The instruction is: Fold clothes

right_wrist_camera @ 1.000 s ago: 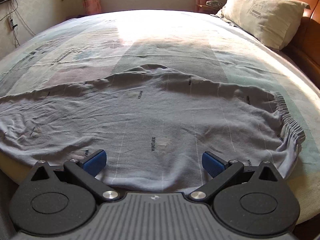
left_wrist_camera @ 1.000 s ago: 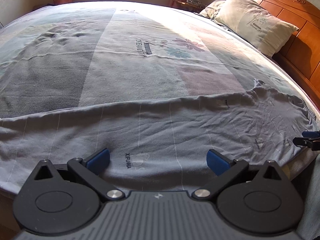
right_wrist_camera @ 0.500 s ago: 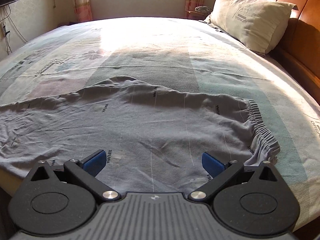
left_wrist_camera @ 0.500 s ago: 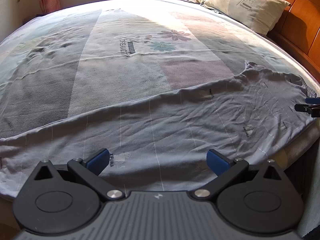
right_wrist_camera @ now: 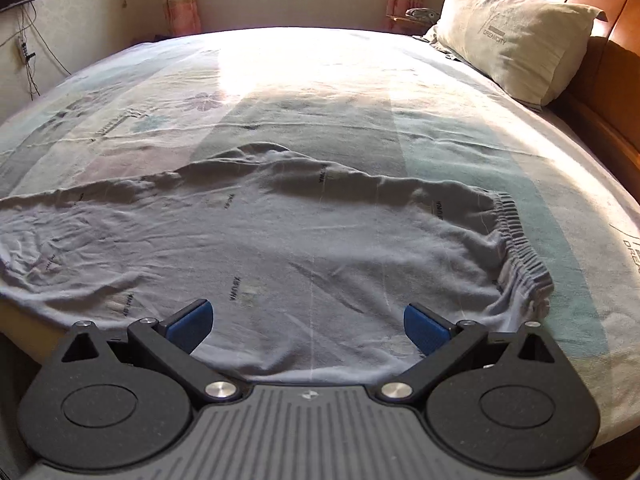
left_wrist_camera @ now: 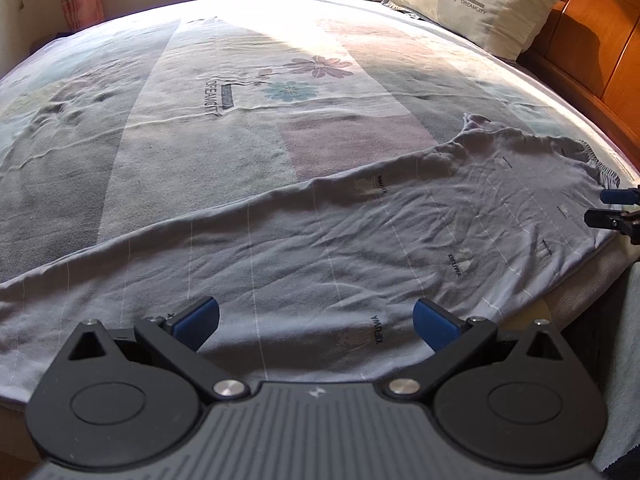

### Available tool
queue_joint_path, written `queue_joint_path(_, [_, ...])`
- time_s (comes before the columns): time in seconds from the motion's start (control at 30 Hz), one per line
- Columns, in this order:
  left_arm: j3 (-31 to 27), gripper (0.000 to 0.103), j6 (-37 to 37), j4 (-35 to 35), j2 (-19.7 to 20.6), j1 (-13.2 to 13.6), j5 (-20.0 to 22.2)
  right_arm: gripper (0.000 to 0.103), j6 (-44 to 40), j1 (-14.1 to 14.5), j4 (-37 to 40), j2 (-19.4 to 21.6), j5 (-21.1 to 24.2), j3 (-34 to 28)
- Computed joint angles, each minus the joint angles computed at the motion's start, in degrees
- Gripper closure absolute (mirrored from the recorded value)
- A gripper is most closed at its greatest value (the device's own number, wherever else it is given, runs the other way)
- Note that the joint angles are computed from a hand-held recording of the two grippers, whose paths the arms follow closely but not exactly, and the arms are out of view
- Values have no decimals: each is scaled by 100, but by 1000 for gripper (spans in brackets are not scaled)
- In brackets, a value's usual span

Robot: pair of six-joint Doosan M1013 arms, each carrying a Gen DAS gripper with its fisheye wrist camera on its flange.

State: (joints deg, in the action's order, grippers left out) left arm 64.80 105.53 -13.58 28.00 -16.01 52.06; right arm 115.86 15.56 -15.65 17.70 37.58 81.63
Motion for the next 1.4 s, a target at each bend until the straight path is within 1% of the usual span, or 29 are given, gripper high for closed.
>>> queue_joint_path(0.1, [65,1,-38,40,8,2,79,0,-549,214,176,270,41,-323])
queue_joint_path(0.13, [106,1,-87,31,-3,23,120,0,-593,274,160,337,48,-375])
queue_joint_path(0.2, [282,1,33,-234,-110,123,64,0,-612,332,337,487,367,-521])
queue_joint_path(0.27, [440,1,160,-473,-210,224,22,0,-284,417,-75,442,167,-350])
queue_joint_path(0.37, [550,1,339,-499,-330,360,-24,0,-329,398,23,394,183,-299])
queue_joint_path(0.4, [582,1,345,-417,-358,387,-127,0,-276,403,-12,400,211,-310])
queue_joint_path(0.47, [569,1,116,-204,-345,459,-289,0,-124,424,-128,415,258,-328])
queue_joint_path(0.53, [540,1,-209,-133,-290,553,-339,0,180,470,-367,427,251,-318])
queue_joint_path(0.6, [602,1,-308,-309,-264,668,-328,0,315,487,-452,443,292,-342])
queue_joint_path(0.67, [879,1,-14,-673,-392,758,-631,0,273,478,-400,450,325,-364])
queue_joint_path(0.73, [1005,1,63,-861,-481,819,-690,0,303,483,-422,455,333,-369])
queue_joint_path(0.83, [991,1,31,-866,-525,857,-654,0,387,493,-474,468,342,-379])
queue_joint_path(0.9, [983,1,153,-919,-547,877,-739,0,387,495,-470,474,366,-394])
queue_joint_path(1.0, [860,1,318,-1129,-458,916,-766,0,423,504,-504,471,368,-388])
queue_joint_path(1.03, [786,1,257,-1075,-398,922,-707,0,428,506,-508,470,373,-389])
queue_joint_path(1.1, [717,1,-65,-717,-336,913,-632,0,432,508,-508,472,384,-393])
queue_joint_path(1.27, [781,1,-676,-65,-378,1007,-639,0,414,498,-494,464,353,-377])
queue_joint_path(1.33, [735,1,-985,427,-398,978,-672,0,420,499,-502,466,352,-377])
queue_joint_path(1.37, [701,1,-918,429,-398,995,-725,0,419,499,-501,468,354,-379])
queue_joint_path(1.4, [661,1,-750,225,-385,1031,-770,0,421,500,-502,468,356,-381])
